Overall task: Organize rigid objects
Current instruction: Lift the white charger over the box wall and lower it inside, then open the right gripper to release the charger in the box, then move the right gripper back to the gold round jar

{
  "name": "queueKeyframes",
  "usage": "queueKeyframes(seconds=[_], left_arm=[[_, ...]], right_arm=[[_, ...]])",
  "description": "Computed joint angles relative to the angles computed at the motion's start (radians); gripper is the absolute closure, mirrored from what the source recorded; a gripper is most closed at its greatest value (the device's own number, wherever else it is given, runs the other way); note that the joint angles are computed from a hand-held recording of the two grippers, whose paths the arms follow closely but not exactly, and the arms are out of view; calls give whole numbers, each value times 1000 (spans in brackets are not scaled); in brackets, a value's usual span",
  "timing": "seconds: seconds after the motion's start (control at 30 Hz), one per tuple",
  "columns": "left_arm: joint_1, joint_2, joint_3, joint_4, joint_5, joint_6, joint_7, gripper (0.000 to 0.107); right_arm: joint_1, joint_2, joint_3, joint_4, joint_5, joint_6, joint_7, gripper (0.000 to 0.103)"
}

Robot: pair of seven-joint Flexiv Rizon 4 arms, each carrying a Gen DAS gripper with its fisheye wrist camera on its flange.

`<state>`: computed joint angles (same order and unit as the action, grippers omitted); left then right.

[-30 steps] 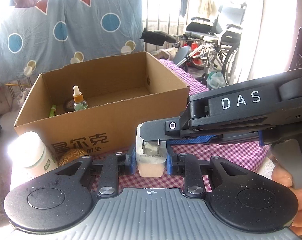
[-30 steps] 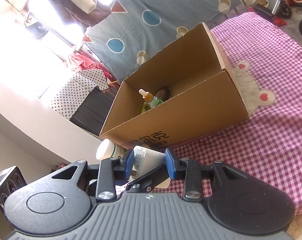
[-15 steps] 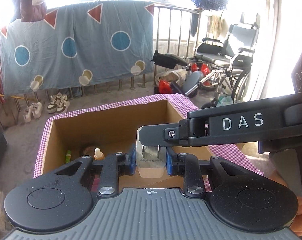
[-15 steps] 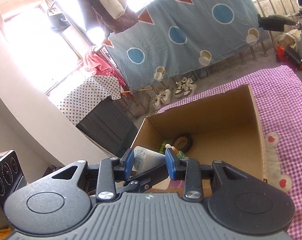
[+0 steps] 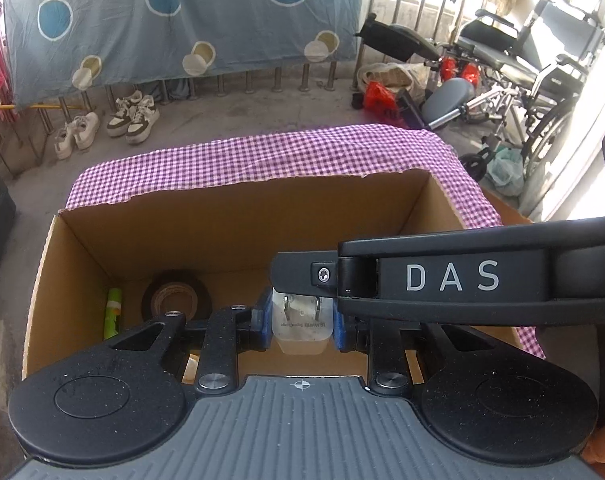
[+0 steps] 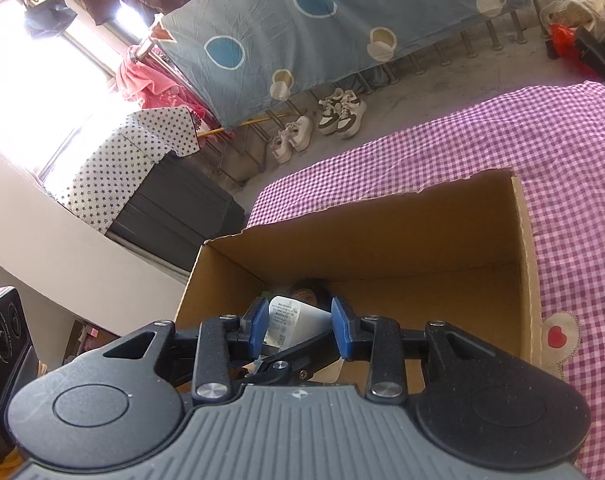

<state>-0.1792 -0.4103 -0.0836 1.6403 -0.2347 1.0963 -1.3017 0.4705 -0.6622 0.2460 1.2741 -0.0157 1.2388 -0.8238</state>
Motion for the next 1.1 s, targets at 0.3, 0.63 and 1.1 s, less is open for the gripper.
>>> queueKeyframes(seconds=[0.3, 0.63, 1.1], left_arm=[[-26, -90, 55, -150, 99, -163, -131, 80], [-10, -48, 26, -116, 89, -130, -115, 63], [24, 325, -68, 391, -337, 205, 346, 8]], right_arm=[[-30, -131, 36, -181, 70, -147, -92, 65], [-6, -82, -8, -108, 73, -57, -90, 65], [284, 341, -360, 592, -123, 473, 215, 59]])
